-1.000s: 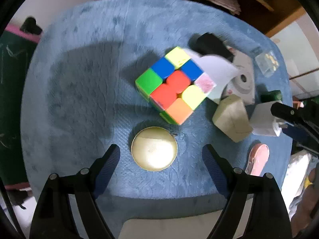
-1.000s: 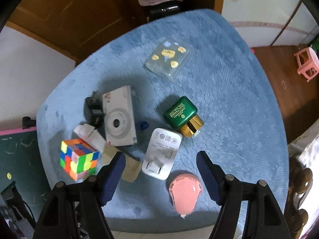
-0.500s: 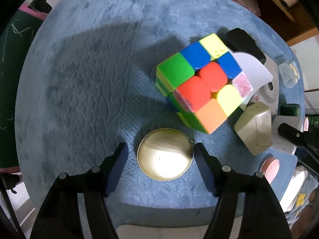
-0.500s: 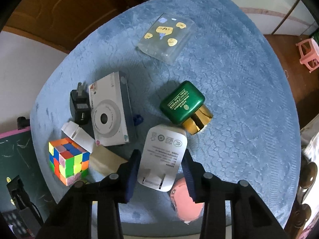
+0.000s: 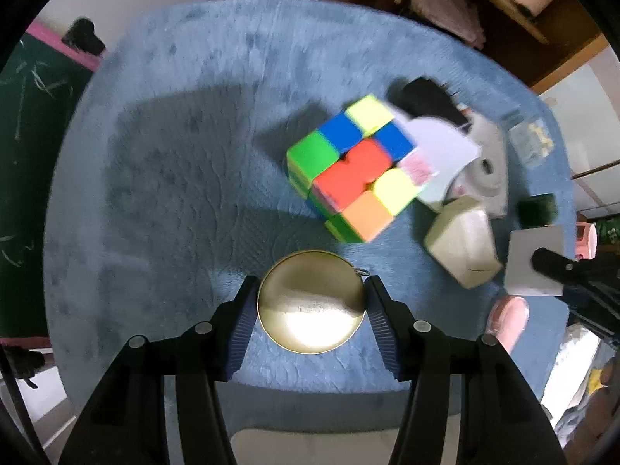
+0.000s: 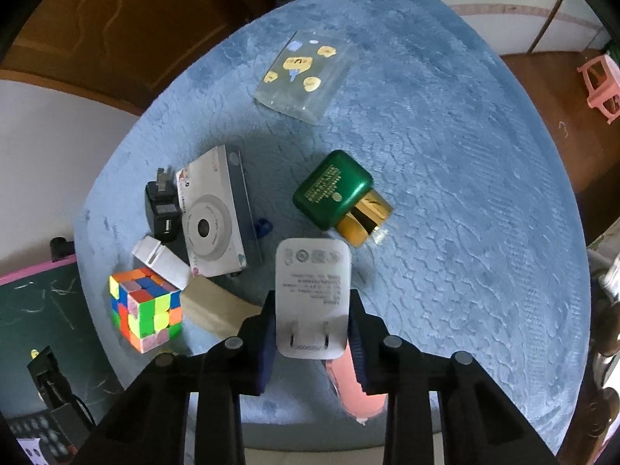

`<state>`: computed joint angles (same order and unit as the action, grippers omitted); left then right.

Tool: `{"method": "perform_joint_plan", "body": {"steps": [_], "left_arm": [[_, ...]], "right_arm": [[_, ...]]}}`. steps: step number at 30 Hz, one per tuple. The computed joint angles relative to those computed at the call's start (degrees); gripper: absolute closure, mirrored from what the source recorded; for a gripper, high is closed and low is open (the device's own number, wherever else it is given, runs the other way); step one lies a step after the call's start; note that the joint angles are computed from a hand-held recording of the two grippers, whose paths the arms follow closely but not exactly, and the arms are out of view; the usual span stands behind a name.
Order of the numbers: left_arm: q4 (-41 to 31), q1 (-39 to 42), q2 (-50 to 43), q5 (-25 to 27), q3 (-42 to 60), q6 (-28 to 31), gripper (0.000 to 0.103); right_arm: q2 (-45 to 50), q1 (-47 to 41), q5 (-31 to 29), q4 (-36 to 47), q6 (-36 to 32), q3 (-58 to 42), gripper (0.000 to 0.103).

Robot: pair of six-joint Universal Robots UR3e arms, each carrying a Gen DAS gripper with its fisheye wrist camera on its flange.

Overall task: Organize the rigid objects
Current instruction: 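Place the gold tin and white charger into the white tray, opening both tools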

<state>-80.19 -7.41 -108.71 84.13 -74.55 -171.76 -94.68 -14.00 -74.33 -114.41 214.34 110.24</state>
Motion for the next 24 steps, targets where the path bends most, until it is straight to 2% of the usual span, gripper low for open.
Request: {"method": "perform_joint_plan", "body": {"steps": [5, 7, 8, 9, 12, 20, 24], "left_arm": [[-2.87, 1.46, 5.85, -2.53, -0.1, 1.67, 0.045], [-4.64, 2.03, 8.73, -3.42, 0.03, 2.51, 0.045], [-7.81, 2.42, 10.26, -3.72, 1.53, 3.27, 0.045], [-6.26, 1.57, 9.39, -4.46, 2.83, 2.47, 0.045], [-9.01, 1.63, 11.83, -5.39, 5.83, 3.64, 0.045], [-14.77, 3.84, 22.44, -8.66, 9.71, 8.27, 0.045], [-17.58, 5.16, 27.74, -10.21, 11.33, 10.32, 0.045]], "right_arm": [[-5.2, -0.16, 0.5, 2.0, -0.23, 0.63, 0.072], [-8.09, -1.12, 1.88, 4.18, -1.21, 0.51, 0.072], [-9.48, -1.37, 2.29, 5.23, -1.57, 0.25, 0.072], [-11.55, -1.75, 2.75, 6.71, -2.3, -0.05, 0.072], [-16.69, -1.94, 4.18, 11.43, -3.82, -2.8, 0.072], [-26.91, 0.38, 4.09, 25.76, -8.48, -17.57, 0.072], [-28.76, 5.14, 1.37, 30.85, -8.74, -25.69, 0.072]]}}
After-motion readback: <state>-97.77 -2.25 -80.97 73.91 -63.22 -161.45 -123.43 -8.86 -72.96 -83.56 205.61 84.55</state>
